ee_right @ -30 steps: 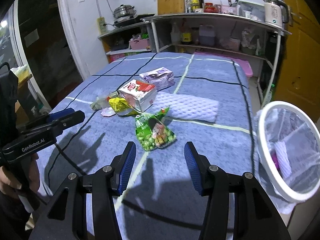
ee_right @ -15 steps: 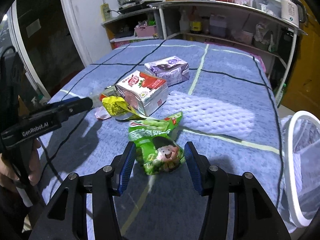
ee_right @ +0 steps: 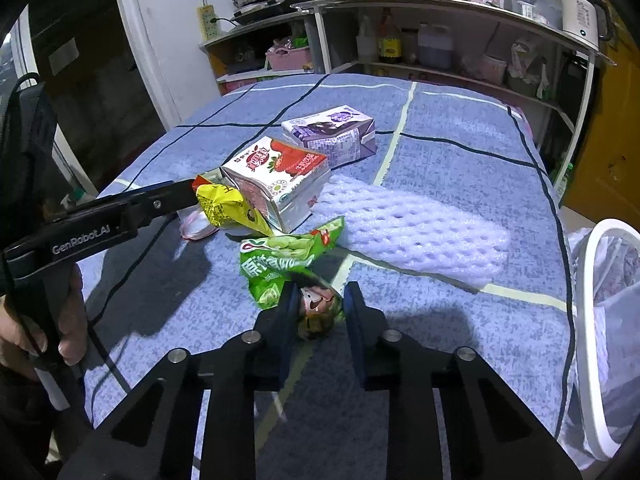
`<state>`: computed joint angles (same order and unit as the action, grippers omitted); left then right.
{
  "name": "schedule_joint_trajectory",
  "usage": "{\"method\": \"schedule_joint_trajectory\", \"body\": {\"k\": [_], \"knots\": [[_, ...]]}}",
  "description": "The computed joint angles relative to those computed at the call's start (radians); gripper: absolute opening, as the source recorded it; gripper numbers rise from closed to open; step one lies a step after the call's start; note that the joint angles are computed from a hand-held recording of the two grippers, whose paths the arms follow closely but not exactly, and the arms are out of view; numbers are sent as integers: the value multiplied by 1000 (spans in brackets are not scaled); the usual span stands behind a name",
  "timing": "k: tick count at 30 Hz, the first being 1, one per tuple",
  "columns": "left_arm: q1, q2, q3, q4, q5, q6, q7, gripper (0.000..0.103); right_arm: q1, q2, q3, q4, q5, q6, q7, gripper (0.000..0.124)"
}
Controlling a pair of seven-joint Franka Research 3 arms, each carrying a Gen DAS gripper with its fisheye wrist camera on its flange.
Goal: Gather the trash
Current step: 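Grasp the green snack bag with the right tool while the left tool grasps the clear plastic cup, then carry the green snack bag and clear cup over the bin with both tools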
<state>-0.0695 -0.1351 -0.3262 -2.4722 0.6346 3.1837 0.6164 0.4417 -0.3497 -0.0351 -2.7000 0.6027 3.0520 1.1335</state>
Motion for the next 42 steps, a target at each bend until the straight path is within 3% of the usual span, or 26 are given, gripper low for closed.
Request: {"method": "schedule_joint_trajectory", "body": {"k": [5,11,15,20,27,35,42], "knots": [[11,-1,-7,-5,12,19,-6,29,18,-15,-13,-10,16,4,-13,11],[104,-42,-91,-32,47,43,-53,29,19,-43,-13,-30,13,12,-4,10],[132,-88,-121,-66,26,51,-46,29,18,-69,-13,-49,7,15,9,9],[104,-150,-117,-112,-38,49,-8,28,16,-111,-19,-78,-5,20,27,9],[9,-191,-84,-129,-112,29,50,28,-12,-198,-11,-135,-38,25,75,9],[-41,-160,-114,-72,-128,11,85,28,-105,-306,14,-201,-111,9,149,9],[-23,-81,-188,28,-71,4,67,28,-215,-396,31,-249,-177,-12,211,9]]}}
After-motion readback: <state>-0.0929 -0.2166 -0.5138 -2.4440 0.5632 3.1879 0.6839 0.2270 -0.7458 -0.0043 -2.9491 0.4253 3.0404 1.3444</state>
